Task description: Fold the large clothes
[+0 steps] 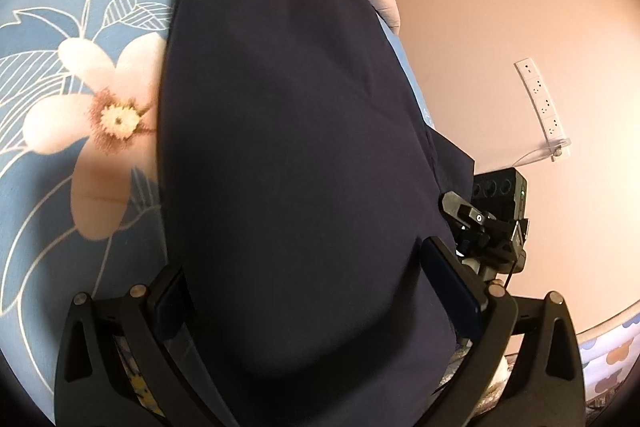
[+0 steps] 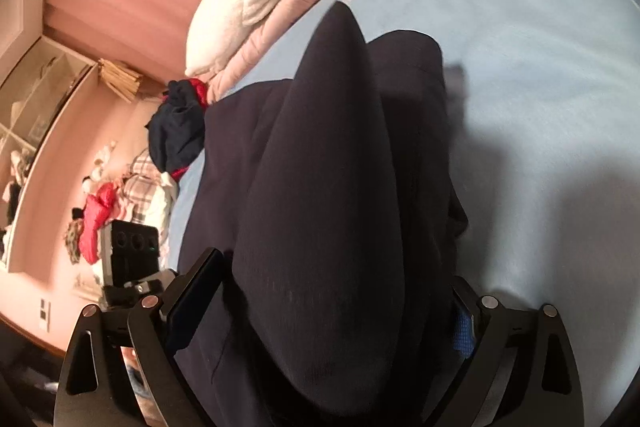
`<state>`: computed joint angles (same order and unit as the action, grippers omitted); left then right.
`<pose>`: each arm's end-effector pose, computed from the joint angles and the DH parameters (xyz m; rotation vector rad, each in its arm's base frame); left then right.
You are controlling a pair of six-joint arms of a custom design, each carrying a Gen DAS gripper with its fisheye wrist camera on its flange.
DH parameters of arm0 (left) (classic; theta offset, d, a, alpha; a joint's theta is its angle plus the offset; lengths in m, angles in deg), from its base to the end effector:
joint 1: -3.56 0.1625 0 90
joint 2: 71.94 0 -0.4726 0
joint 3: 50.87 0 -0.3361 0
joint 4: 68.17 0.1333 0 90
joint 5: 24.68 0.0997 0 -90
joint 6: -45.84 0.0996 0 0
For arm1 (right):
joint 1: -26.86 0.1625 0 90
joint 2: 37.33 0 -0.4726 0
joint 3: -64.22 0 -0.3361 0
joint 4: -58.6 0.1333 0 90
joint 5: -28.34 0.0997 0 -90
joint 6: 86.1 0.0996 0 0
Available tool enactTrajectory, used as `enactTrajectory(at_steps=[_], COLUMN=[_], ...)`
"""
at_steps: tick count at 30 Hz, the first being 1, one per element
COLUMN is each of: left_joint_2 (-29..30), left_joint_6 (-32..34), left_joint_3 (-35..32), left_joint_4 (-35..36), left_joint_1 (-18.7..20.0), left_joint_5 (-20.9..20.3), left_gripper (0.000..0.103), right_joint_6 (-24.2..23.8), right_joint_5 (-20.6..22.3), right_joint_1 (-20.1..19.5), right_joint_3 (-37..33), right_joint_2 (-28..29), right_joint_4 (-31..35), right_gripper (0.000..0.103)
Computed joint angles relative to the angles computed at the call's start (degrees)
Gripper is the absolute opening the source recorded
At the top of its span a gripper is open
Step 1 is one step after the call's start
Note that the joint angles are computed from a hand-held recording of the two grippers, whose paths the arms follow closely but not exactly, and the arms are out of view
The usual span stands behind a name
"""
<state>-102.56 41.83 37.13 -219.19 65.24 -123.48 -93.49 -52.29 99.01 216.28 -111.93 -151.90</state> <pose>-0.2251 -0.6666 0.0282 -0.6338 -2.9081 0.0271 0.0386 -0.3680 0.2863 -0.1712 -2.8987 1.1687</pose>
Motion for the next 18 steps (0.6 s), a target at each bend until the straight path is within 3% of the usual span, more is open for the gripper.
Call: enactTrajectory(at_steps=[5, 10, 14, 18], left_joint_2=[0.56, 0.47, 0.70, 1.34], left_joint_6=[0.71, 1.07, 1.01, 1.16], left_joint_3=[-0.49, 0.58, 0.43, -0.68], left_joint_4=[0.15, -0.84, -0.39, 0.60], left_joint_1=[-0.25, -0.85, -1.42, -2.38], left_joint_5=[0.63, 1.62, 2.80, 4.93], left_gripper=[0.103, 0.103, 0.103, 0.102], right_joint_6=[-0.56, -1.74, -1.44, 0.24], right_joint_5=[-1.78, -4.44, -5.72, -9.79], right_joint_1=[1.28, 2.93, 3.45, 5.70], right_joint_3=[-0.95, -0.36, 0.35, 0.13], right_joint_2=[1.29, 3.68, 4.34, 5.60], right_joint_4=[-0.48, -5.38, -7.79, -10.08], right_gripper=[0.097, 0.096, 0.092, 0.085])
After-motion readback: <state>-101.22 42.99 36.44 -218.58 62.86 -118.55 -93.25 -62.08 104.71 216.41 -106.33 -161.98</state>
